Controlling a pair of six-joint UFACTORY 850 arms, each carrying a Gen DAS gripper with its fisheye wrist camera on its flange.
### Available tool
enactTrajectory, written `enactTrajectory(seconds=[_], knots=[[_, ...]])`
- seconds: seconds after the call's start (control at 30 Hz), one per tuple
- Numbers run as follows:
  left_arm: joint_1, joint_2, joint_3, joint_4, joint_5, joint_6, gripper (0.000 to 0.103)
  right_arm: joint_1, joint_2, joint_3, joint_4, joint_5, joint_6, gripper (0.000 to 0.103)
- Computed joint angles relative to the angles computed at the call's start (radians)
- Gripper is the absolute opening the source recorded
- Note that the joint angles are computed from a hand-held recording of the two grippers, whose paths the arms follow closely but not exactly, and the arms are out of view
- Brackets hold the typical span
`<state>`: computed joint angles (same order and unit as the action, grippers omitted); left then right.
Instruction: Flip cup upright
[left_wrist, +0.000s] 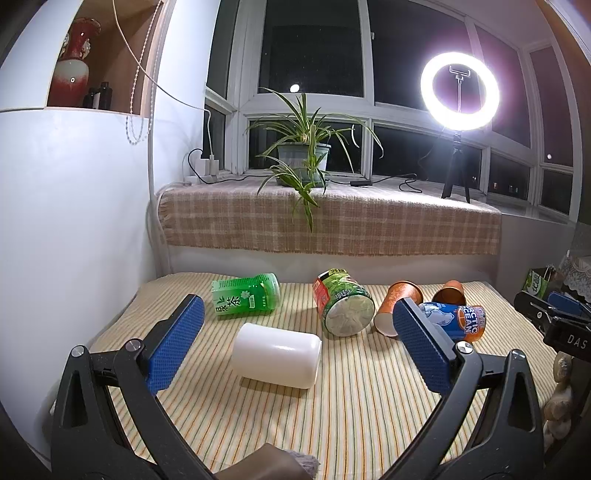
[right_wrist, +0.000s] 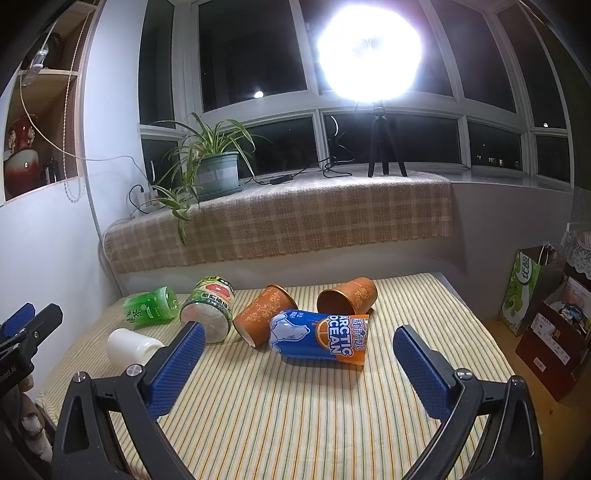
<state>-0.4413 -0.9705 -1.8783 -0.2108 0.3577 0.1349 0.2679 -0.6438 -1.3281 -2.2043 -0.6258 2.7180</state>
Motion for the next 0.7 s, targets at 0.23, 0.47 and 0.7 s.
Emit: enactTrajectory(seconds=[0.23,0.47,0.7], knots=[[0.004,-0.010,-0.019,0.000,-0.013,-0.007,0.103,-0.002,-0.002,-0.004,-0.013,0.013,0.006,0.103],[0.006,-0.013,-0.024,0.008,-0.015,-0.015,0.103,-0.001,-0.005,-0.008,-0.008,0.014,0.002,0.103],[0.005,-0.013,-0.024,0.000,-0.014,-0.006,0.103,-0.002,-0.009,-0.011,-0.012,0.018,0.003,0.103]])
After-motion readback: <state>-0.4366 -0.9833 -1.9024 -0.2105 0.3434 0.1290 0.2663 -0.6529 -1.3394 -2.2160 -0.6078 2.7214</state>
